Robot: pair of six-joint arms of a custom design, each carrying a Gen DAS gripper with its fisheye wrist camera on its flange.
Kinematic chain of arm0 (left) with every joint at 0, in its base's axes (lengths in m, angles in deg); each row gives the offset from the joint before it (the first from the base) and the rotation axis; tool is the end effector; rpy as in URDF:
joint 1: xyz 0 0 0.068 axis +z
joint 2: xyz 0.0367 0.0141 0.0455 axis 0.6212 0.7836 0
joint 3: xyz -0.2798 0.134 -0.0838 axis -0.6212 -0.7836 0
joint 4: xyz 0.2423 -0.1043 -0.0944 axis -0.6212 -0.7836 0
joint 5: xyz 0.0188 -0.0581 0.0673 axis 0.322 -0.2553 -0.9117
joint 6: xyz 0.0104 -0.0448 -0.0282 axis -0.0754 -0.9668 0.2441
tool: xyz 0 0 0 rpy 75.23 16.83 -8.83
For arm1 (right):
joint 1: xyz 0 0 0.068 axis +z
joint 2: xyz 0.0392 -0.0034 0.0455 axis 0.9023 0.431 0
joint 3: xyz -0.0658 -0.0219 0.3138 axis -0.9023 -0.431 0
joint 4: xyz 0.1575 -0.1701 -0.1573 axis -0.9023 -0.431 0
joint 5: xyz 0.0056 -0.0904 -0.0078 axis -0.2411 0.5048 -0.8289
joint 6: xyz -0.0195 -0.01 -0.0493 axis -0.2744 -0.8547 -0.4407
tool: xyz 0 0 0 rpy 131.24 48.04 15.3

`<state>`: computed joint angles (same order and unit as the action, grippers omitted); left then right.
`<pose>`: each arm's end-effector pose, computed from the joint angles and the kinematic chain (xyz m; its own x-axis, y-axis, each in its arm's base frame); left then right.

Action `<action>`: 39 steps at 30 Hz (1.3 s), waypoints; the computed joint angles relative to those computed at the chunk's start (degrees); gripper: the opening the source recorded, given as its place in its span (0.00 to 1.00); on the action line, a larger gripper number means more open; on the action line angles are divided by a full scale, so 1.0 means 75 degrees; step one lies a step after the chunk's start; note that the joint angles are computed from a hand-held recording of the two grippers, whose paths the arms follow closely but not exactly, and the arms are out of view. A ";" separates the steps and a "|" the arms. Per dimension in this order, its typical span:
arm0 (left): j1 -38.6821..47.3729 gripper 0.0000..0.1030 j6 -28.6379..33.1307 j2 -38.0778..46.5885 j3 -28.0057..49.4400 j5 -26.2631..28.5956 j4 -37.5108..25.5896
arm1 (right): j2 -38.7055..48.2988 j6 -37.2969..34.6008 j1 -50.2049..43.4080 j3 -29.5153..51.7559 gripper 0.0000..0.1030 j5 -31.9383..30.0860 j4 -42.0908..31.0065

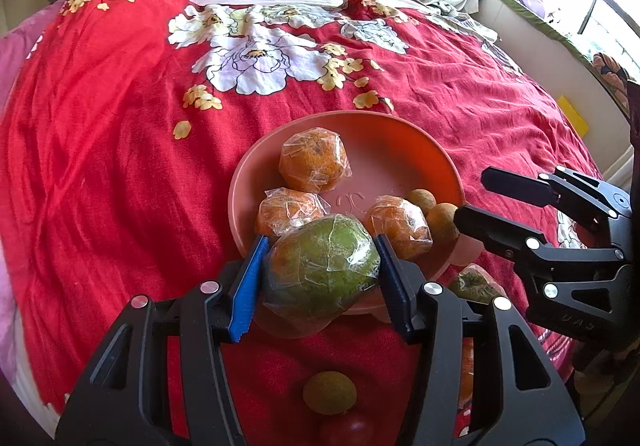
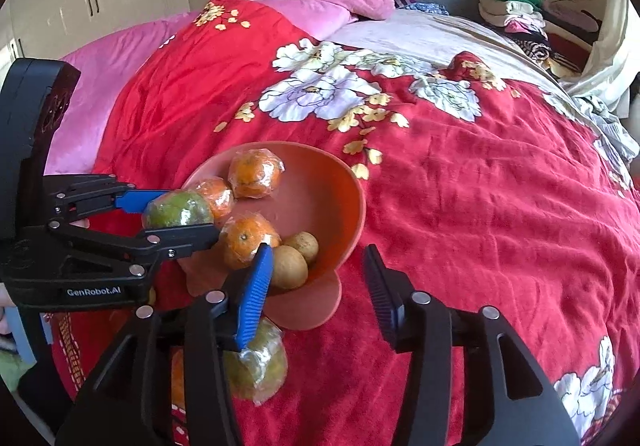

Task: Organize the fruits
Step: 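Open the right tool to drop the brown fruit while the left tool holds the green fruit over the plate, then lower the green wrapped fruit into the plate and open the left tool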

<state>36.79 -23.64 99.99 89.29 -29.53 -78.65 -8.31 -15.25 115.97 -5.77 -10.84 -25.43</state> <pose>0.2670 -0.0220 0.1893 -0.6967 0.4634 -0.5476 0.6127 0.7814 -0.1183 0.1695 0.1871 0.1869 -0.7489 0.0033 -0.6627 -0.0610 0.9954 0.0738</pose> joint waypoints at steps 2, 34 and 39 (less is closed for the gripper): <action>-0.0008 0.44 -0.0011 0.0003 -0.0001 -0.0012 0.0007 | -0.0059 0.0070 0.0014 -0.0041 0.47 0.0048 -0.0054; 0.0126 0.49 -0.0109 -0.0262 -0.0011 0.0165 -0.0068 | -0.0527 0.0637 0.0346 -0.0019 0.67 0.0628 -0.0716; 0.0309 0.55 -0.0153 -0.0412 0.0091 0.0255 -0.0159 | -0.0690 0.0784 0.0419 -0.0003 0.72 0.0783 -0.0900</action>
